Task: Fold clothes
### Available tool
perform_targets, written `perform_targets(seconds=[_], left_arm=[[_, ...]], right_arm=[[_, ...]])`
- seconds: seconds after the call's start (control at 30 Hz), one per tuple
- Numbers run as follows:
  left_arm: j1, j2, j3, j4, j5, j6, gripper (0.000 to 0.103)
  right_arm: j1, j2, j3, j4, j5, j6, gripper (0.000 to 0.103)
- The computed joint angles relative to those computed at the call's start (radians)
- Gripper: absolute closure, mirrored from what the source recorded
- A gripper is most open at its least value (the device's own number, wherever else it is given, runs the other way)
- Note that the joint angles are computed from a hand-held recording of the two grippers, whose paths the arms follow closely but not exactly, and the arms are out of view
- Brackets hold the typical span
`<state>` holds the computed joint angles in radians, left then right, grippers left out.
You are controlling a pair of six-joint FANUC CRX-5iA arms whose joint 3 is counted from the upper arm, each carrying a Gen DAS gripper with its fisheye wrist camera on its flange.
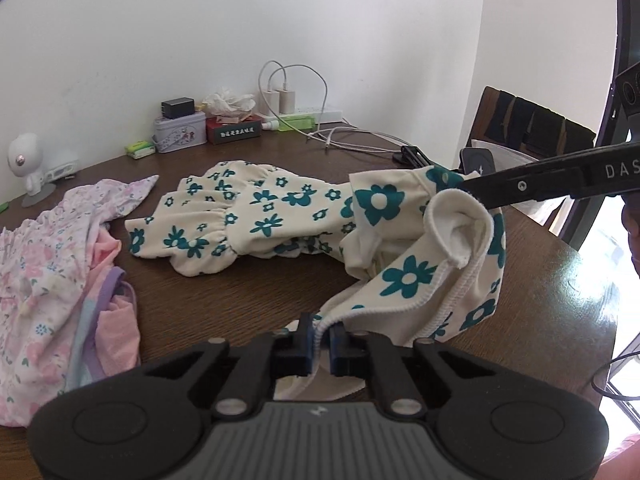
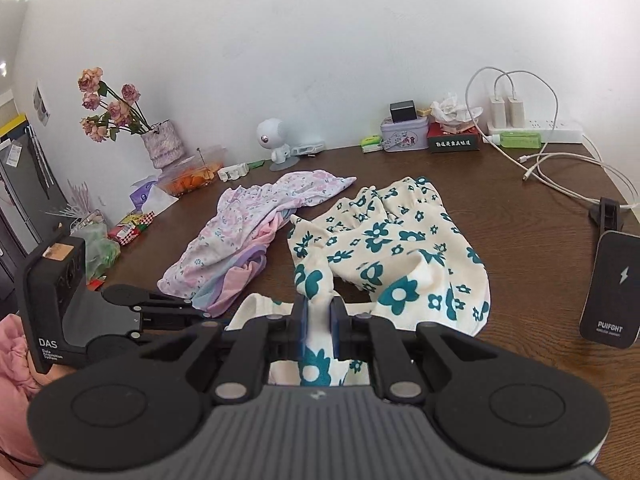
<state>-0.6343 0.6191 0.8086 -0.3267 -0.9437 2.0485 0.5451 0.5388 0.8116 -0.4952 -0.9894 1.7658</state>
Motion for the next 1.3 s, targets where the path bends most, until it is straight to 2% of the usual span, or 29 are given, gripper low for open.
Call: perform_targets(seconds=[0.1, 0.17, 0.33, 0.43, 0.5, 0.6, 0.63, 0.67, 0.73, 0.8, 0.83, 0.9, 1.0, 1.1, 1.3], left_arm=[[-0.003, 0.014, 0.035, 0.002, 0.001, -0.036, 0.1], [-0.006, 0.027, 0.072, -0.005, -0.008, -0.058, 0.1], [-0.016, 0.066, 0.178, -0.01, -0.028, -0.102, 0.1], [-0.02, 0.1, 0.249, 0.008, -0.038, -0.136, 0.1], [-0.023, 0.115, 0.281, 0.016, -0.041, -0.153, 0.1], [-0.028, 0.114, 0.283, 0.021, -0.027, -0.16, 0.1], [-0.029, 0.109, 0.276, 0.02, -0.022, -0.157, 0.1], [-0.029, 0.104, 0.27, 0.019, -0.017, -0.155, 0.1], [-0.033, 0.086, 0.244, 0.006, -0.005, -0.142, 0.1], [-0.034, 0.058, 0.203, -0.019, 0.004, -0.111, 0.1], [-0.033, 0.049, 0.187, -0.029, 0.002, -0.091, 0.099], [-0.03, 0.033, 0.157, -0.049, -0.004, -0.052, 0.097], [-0.033, 0.03, 0.138, -0.088, -0.029, 0.029, 0.084], [-0.038, 0.035, 0.126, -0.122, -0.04, 0.122, 0.063], [-0.031, 0.052, 0.12, -0.096, -0.044, 0.209, 0.064]], right_arm=[[0.033, -0.013, -0.04, 0.133, -0.019, -0.002, 0.082], [0.058, -0.054, -0.108, 0.201, 0.014, 0.05, 0.051], [0.109, -0.16, -0.223, 0.256, 0.102, 0.264, 0.042], [0.176, -0.193, -0.289, 0.365, 0.149, 0.341, 0.042], [0.224, -0.202, -0.354, 0.486, 0.219, 0.316, 0.044], [0.273, -0.197, -0.459, 0.728, 0.337, 0.197, 0.052], [0.281, -0.186, -0.47, 0.783, 0.348, 0.171, 0.064], [0.283, -0.167, -0.443, 0.786, 0.312, 0.176, 0.075], [0.285, -0.132, -0.403, 0.804, 0.256, 0.18, 0.083], [0.28, -0.116, -0.404, 0.857, 0.248, 0.137, 0.092], [0.271, -0.11, -0.395, 0.86, 0.243, 0.112, 0.096], [0.25, -0.106, -0.371, 0.851, 0.25, 0.058, 0.098], [0.22, -0.099, -0.302, 0.801, 0.259, -0.004, 0.099], [0.201, -0.096, -0.243, 0.754, 0.298, -0.038, 0.099], [0.184, -0.049, -0.101, 0.667, 0.328, 0.012, 0.099]])
